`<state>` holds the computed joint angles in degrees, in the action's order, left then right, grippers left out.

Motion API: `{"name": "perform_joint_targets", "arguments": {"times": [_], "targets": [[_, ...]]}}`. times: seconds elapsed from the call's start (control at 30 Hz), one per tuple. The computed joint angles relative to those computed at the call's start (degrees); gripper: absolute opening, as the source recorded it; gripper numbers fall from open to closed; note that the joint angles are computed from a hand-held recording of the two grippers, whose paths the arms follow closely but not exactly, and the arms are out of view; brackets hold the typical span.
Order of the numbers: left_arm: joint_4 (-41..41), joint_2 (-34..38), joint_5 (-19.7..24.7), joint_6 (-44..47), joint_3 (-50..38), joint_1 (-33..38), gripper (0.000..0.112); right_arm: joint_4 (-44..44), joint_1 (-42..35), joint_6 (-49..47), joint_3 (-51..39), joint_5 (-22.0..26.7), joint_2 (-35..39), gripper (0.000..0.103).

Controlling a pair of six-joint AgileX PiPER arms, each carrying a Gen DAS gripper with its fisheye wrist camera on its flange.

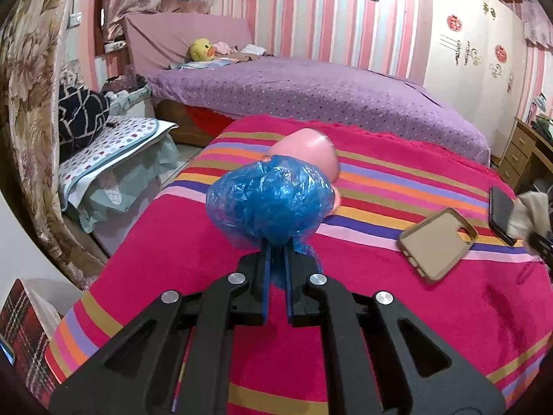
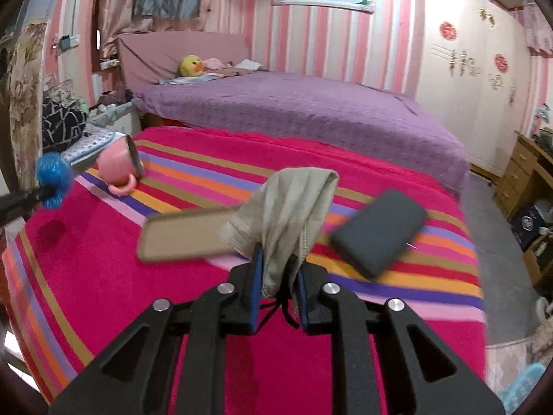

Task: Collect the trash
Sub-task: 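Carry the blue bag and grey cloth over the light-blue basket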

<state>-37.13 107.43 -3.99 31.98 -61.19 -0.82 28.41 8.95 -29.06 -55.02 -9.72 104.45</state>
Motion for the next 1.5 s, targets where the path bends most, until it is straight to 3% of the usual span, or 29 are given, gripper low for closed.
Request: {"name": "perform_joint_targets", "arguments": {"times": [0.07, 0.2, 0.7, 1.0, 1.1, 1.27, 1.5], "targets": [[-5.32, -0.44, -0.42, 4.92, 0.36, -1.49, 0.005, -4.27, -2.41, 3.28, 4.93, -0.77, -3.71, 0.017], [-10.05, -2.03, -1.69, 8.99, 2.04, -4.23, 0.005, -21.30, -8.58, 19.18, 12.58, -2.57, -9.30, 0.017], [-23.28, -7.74, -8.82, 19.76, 8.11, -16.54, 0.005, -42.84, -22.11, 35.42, 26.54, -7.26, -22.07, 0.017], [-30.59, -9.69, -14.19, 23.38, 10.08, -27.70, 0.005, -72.57, -38.49, 58.19, 32.64, -10.85, -30.28, 0.017], [-34.08, -9.49, -15.27, 24.22, 9.56, -32.02, 0.005, -84.01, -46.99, 65.92, 33.51, -14.38, -30.96, 0.017], [-41.78, -6.76, -17.23, 28.54, 5.86, -39.99, 0.005, -96.67, -63.25, 70.96, 33.09, -22.75, -28.31, 0.018], [-51.93, -0.04, -20.90, 37.42, -2.76, -51.75, 0.005, -102.97, -78.80, 69.08, 28.91, -28.29, -21.01, 0.018]]}}
